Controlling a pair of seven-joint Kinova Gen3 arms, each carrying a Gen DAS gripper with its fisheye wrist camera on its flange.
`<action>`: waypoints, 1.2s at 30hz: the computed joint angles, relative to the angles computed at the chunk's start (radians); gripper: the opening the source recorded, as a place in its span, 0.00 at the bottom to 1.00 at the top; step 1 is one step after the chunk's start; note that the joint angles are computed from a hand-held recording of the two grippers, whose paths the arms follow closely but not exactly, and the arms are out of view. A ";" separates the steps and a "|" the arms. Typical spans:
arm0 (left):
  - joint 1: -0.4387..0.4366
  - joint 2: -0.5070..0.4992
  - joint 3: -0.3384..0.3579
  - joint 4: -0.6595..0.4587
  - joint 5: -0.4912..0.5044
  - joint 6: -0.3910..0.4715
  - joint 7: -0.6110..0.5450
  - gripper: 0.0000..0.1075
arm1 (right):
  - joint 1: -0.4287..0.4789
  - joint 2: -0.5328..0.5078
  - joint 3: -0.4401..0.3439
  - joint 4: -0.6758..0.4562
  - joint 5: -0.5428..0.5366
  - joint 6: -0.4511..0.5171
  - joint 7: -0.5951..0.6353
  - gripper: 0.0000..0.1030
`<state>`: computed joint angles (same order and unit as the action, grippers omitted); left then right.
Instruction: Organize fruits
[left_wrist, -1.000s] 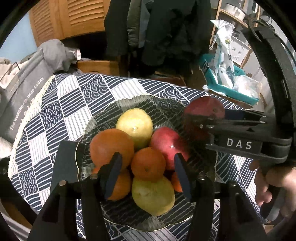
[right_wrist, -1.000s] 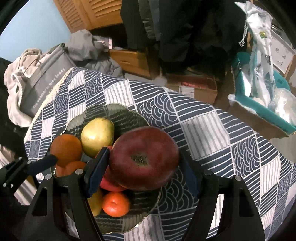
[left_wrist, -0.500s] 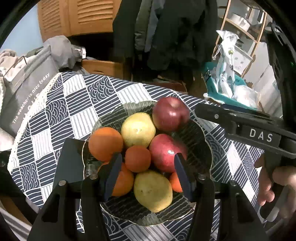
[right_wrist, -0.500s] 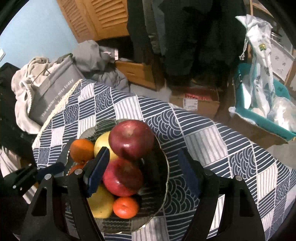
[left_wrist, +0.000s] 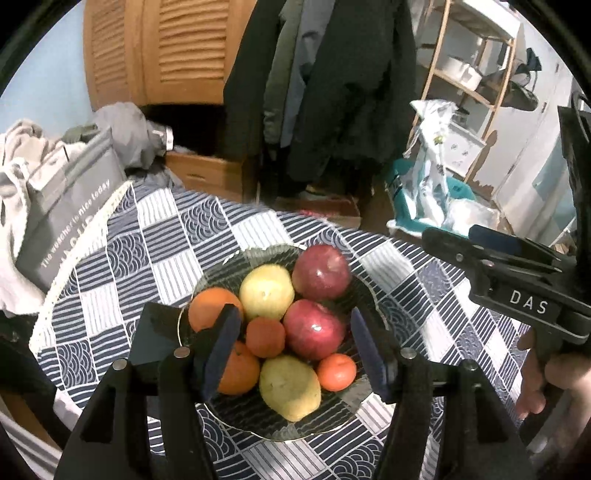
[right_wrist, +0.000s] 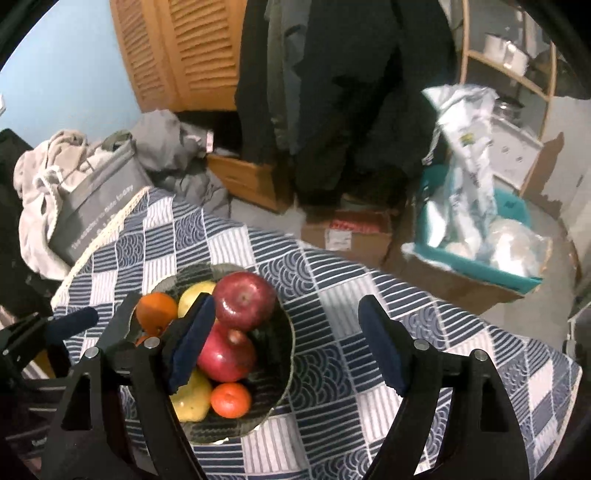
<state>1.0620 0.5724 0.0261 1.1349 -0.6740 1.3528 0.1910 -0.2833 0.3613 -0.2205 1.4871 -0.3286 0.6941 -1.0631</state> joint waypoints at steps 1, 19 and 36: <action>0.006 0.005 -0.001 -0.020 -0.005 0.022 -0.009 0.63 | 0.004 -0.013 0.001 0.008 -0.002 -0.007 0.000 0.78; 0.112 0.069 -0.058 -0.274 -0.105 0.199 -0.157 0.80 | 0.078 -0.197 0.047 0.108 -0.074 -0.064 0.060 0.80; 0.190 0.145 -0.142 -0.499 -0.176 0.317 -0.268 0.90 | 0.136 -0.324 0.129 0.162 -0.230 -0.049 0.211 0.81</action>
<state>1.2516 0.7175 -0.1158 0.6363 -0.8505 1.6697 -0.0765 -0.1471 0.0373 -0.0913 1.6488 -0.5582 0.6454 -0.8519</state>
